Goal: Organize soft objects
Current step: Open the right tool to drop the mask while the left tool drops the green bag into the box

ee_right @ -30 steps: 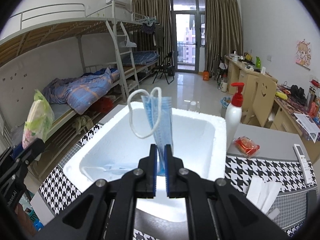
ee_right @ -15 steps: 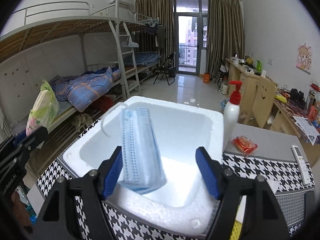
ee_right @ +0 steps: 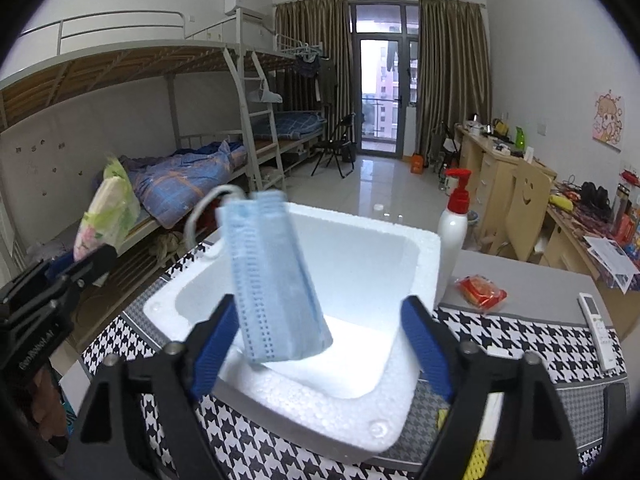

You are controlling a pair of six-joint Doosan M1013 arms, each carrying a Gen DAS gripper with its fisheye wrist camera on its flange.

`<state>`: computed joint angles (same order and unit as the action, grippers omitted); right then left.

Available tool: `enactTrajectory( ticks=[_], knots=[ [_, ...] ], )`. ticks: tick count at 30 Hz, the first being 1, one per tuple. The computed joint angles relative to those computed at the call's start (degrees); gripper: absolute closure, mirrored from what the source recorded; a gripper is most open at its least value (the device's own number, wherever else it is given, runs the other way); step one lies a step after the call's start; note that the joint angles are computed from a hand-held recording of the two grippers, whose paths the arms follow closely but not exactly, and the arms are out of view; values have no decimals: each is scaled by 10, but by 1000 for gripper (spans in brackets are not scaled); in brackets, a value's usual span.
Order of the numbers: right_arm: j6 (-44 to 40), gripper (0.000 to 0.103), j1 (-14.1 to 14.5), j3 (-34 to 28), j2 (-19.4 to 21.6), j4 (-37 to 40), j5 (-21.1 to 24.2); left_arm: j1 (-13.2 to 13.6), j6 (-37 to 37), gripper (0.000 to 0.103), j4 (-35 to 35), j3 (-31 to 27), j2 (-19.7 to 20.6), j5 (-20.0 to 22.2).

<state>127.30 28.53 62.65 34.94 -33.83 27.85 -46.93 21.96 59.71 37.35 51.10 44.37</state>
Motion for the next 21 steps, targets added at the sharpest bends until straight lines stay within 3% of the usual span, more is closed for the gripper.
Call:
enactTrajectory(
  ticks=[1,5,9,11,15,20,21],
  knots=[
    [25,14,3,-8,3,-25,19,0,0,72,0,1,0,-1],
    [54,14,4,0,-3,-61,17,-1,-2,72,7,12,-5,-10],
    [10,14,-5,7,-10,16,-9,0,1,72,5,12,-5,-14],
    [-50,14,-10,-4,-7,82,6,-1,5,72,6,11,-5,-17],
    [-44,14,-13,-3,-8,87,6,0,3,72,7,11,-5,-21],
    [-85,14,-27,4,-13,182,-12,-2,17,72,-1,7,-2,-29],
    [-74,14,-26,1,-12,161,-1,-2,26,72,-8,2,0,-32]
  ],
)
